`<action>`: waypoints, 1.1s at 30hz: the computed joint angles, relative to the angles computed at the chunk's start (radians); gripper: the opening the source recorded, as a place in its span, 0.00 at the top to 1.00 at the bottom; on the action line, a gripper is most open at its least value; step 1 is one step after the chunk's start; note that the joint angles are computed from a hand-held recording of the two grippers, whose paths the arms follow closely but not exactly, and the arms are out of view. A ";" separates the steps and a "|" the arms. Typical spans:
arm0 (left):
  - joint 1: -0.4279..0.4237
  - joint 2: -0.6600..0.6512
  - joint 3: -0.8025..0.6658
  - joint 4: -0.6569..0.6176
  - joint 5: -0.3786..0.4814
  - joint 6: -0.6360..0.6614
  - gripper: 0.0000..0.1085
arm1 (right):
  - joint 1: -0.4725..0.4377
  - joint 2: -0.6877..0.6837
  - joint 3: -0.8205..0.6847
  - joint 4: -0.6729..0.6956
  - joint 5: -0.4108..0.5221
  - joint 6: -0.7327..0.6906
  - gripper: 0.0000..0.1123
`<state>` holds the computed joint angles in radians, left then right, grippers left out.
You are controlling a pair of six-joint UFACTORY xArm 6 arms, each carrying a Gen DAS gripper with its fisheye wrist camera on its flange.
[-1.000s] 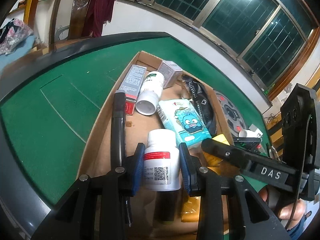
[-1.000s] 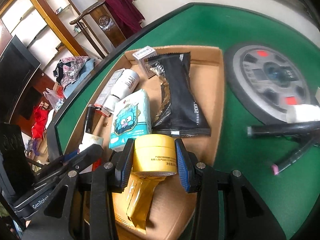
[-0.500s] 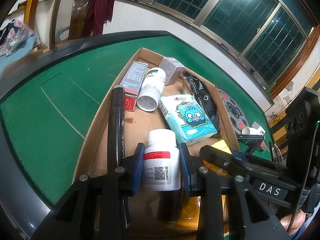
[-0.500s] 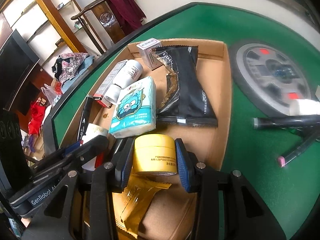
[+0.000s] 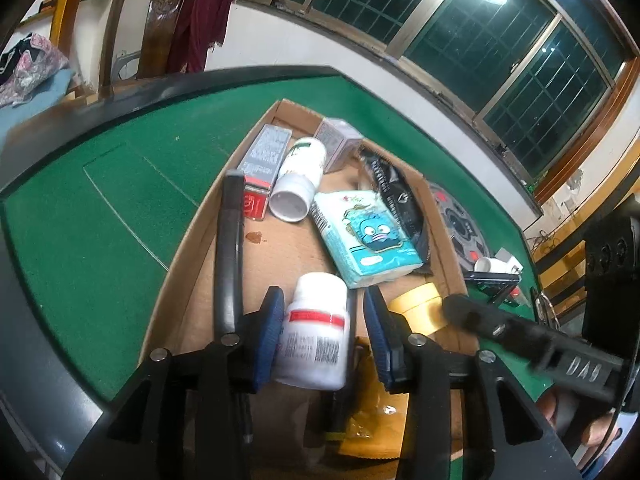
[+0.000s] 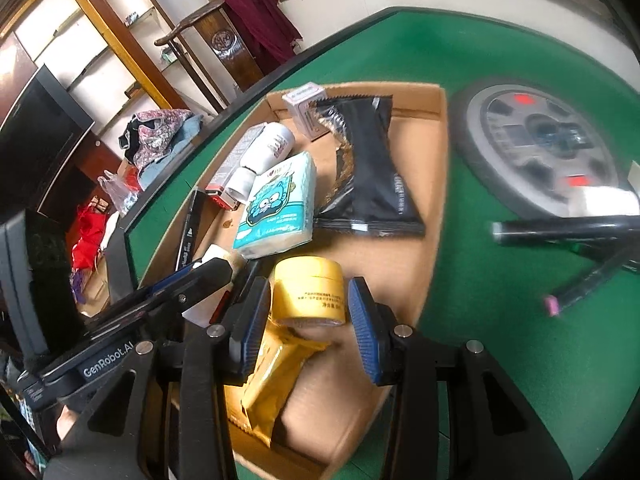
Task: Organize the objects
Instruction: 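Carry the pill bottle and yellow tape roll into the tray and release them, then grasp a black marker with the left gripper while the right grasps another marker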
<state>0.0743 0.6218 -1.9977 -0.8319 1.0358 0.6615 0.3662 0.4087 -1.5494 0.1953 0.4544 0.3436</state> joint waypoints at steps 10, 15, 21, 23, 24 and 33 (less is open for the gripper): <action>0.010 -0.090 0.088 -0.105 0.022 0.099 0.66 | -0.124 0.055 -0.111 -0.344 0.058 0.385 0.65; -0.004 -0.128 0.125 -0.103 0.030 0.142 0.66 | -0.168 0.107 -0.166 -0.306 0.151 0.390 0.66; -0.025 -0.183 0.180 -0.097 0.039 0.173 0.66 | -0.184 -0.074 0.091 -0.171 0.147 0.285 0.68; -0.040 -0.210 0.209 -0.098 0.042 0.193 0.66 | -0.193 -0.183 0.232 -0.148 0.108 0.253 0.68; -0.053 -0.225 0.223 -0.098 0.049 0.202 0.66 | -0.198 -0.233 0.299 -0.137 0.068 0.230 0.68; -0.222 -0.273 0.277 -0.015 0.123 0.127 0.67 | -0.353 -0.561 0.677 -0.217 -0.174 0.317 0.67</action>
<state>-0.1482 0.3485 -1.7203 -0.8469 1.1585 0.7887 0.0137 -0.1527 -0.8729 -0.0217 0.2800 0.6603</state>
